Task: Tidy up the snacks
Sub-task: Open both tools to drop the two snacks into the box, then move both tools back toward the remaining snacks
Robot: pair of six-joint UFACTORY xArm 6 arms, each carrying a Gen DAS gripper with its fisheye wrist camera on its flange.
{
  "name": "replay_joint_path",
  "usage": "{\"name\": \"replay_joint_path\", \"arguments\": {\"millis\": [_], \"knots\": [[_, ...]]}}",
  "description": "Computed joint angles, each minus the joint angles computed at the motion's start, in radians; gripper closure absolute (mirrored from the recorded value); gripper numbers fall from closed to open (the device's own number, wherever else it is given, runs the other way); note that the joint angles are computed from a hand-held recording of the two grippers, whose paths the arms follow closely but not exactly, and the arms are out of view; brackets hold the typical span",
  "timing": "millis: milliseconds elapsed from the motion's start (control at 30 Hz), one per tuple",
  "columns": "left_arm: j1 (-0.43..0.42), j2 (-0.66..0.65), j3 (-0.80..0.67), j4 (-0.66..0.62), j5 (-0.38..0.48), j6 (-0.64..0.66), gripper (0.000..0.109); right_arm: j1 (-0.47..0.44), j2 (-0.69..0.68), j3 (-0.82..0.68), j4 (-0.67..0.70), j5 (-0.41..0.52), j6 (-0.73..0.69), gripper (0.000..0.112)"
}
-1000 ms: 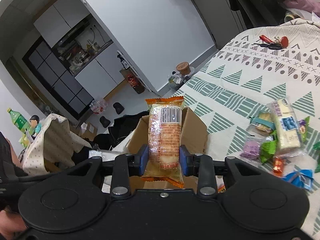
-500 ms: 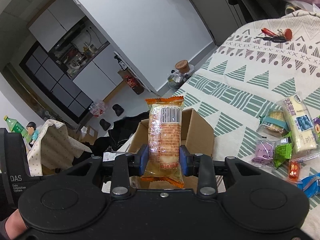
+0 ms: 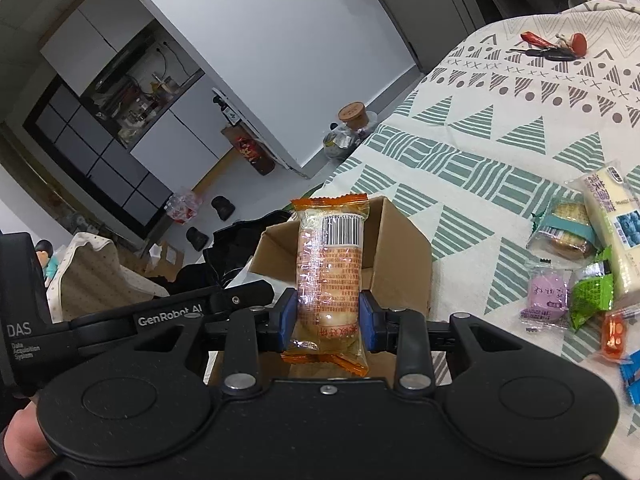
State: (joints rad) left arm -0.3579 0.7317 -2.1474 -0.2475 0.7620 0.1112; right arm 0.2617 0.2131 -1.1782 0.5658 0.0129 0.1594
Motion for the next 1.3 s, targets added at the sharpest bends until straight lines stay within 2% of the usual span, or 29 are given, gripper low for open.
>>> {"name": "replay_joint_path", "arguments": {"millis": [67,167,233,367,533,667,867,1067,1300], "knots": [[0.006,0.004,-0.010,-0.030,0.018,0.002,0.041,0.000,0.005,-0.004,-0.020,-0.005,0.016,0.080],[0.007,-0.005,0.000,-0.009,0.024,-0.024,0.036,-0.011,0.004,0.004,-0.142,-0.004,0.125,0.073],[0.006,-0.012,0.005,0.023,0.027,-0.053,0.033,-0.015,-0.006,0.019,-0.187,-0.011,0.164,0.060],[0.004,-0.046,0.048,0.061,0.022,-0.089,0.027,-0.035,-0.048,0.063,-0.355,-0.010,0.319,0.058],[-0.009,-0.124,0.150,0.094,-0.002,-0.119,0.024,-0.068,-0.132,0.128,-0.580,0.036,0.512,0.042],[-0.027,-0.193,0.239,0.136,-0.032,-0.143,0.015,-0.094,-0.208,0.196,-0.714,0.036,0.622,0.034],[-0.057,-0.283,0.348,0.149,-0.073,-0.151,0.006,-0.123,-0.299,0.259,-0.787,0.076,0.677,0.025],[-0.084,-0.350,0.423,0.119,-0.090,-0.133,0.006,-0.144,-0.398,0.326,-0.829,0.114,0.686,0.020],[-0.118,-0.417,0.498,0.118,-0.110,-0.142,0.006,-0.180,-0.502,0.390,-0.929,0.168,0.783,0.012]]}}
